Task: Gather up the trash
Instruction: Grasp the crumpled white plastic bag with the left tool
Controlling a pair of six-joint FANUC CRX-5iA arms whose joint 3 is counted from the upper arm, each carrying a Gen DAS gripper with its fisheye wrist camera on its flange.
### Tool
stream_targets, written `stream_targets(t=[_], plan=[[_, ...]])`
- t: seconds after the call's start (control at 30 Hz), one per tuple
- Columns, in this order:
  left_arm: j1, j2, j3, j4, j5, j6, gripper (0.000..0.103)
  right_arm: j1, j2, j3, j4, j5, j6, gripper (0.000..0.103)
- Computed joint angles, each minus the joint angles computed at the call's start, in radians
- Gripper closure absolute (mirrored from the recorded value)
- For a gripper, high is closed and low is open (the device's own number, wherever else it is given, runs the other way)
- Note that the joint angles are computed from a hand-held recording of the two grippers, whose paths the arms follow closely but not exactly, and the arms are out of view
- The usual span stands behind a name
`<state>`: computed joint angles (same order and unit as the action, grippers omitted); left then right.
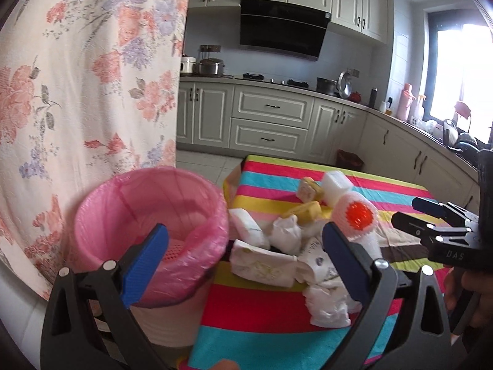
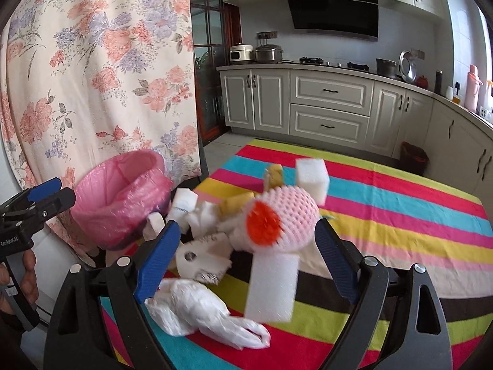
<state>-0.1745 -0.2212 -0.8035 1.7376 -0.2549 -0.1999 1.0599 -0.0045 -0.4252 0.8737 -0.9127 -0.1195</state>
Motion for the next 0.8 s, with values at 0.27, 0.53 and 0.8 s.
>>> stream_targets(t=[0.27, 0.53, 0.8], plan=[[-0.048, 0.011, -0.026, -0.124, -0.02, 0.105, 0.007, 0.05, -0.067, -0.097, -0.042, -0.037, -0.072, 0.019], [-0.053, 0.067, -0.015, -0.31, -0.086, 0.25, 0.019, 0.075, -0.119, -0.176, -0.069, -0.031, -0.122, 0.019], [-0.011, 0.146, 0.041, -0.548, -0.166, 0.447, 0.028, 0.069, -0.15, -0.224, -0.088, -0.005, -0.147, 0.019]])
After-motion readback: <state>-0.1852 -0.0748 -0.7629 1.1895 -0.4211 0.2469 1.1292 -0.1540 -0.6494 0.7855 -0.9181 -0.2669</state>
